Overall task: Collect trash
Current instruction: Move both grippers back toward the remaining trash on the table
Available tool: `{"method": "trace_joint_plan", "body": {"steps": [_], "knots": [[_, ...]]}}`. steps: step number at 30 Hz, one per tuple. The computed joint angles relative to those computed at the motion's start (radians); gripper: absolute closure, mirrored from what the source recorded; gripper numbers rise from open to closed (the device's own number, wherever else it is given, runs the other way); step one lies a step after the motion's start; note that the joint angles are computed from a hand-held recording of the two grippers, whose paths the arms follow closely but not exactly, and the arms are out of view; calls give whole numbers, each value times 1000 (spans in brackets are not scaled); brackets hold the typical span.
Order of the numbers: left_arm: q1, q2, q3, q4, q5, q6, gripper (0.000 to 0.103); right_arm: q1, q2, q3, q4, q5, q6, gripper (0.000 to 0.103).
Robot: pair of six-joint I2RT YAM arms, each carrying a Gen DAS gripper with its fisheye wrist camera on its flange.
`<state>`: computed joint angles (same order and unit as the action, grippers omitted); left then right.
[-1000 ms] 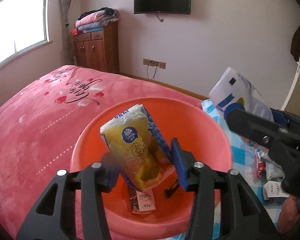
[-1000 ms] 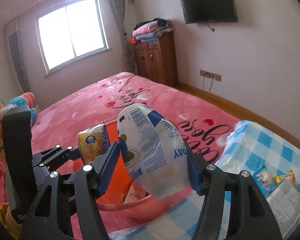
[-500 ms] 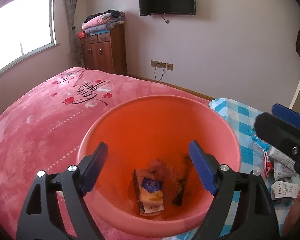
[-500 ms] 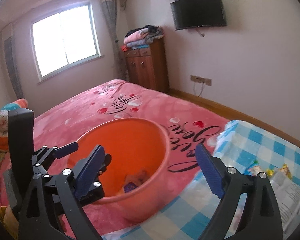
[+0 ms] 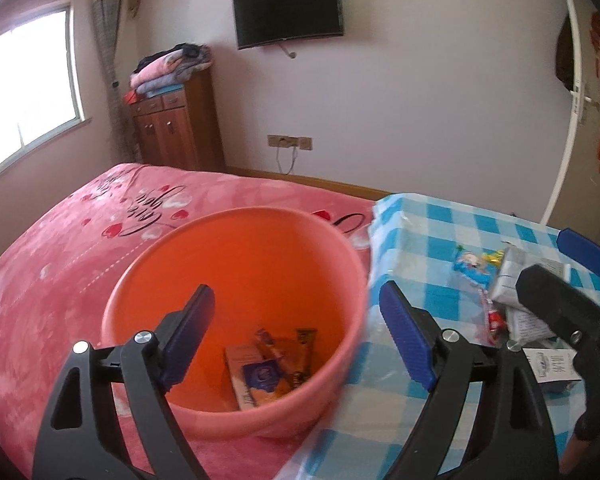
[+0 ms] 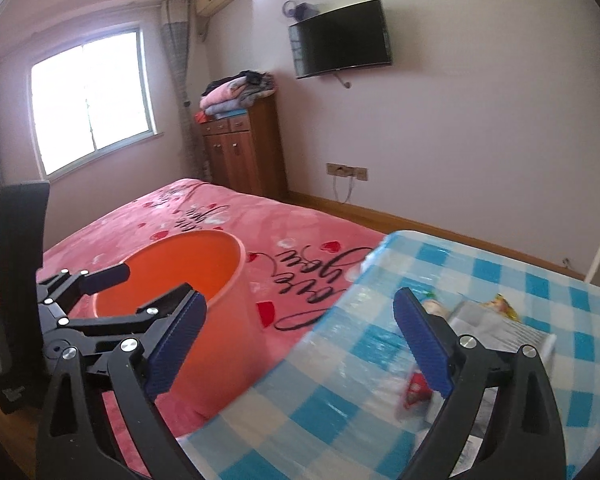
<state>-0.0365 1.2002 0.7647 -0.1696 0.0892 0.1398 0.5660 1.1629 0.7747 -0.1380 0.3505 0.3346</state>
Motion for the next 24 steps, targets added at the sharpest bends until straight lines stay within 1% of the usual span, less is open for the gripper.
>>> {"method": "trace_joint_plan", "body": {"steps": [6, 11, 16, 24], "knots": [[-115, -41, -18, -12, -68, -14, 18, -40, -140, -100, -36, 15, 18, 10], [-208, -62, -35, -18, -125, -34, 18, -56, -237, -160, -78, 46, 35, 7], [-286, -63, -35, -27, -175, -53, 18, -107, -330, -212, -121, 28, 52, 7], [-413, -39, -34, -30, -264, -82, 18, -228, -460, -286, -173, -36, 48, 7]]}}
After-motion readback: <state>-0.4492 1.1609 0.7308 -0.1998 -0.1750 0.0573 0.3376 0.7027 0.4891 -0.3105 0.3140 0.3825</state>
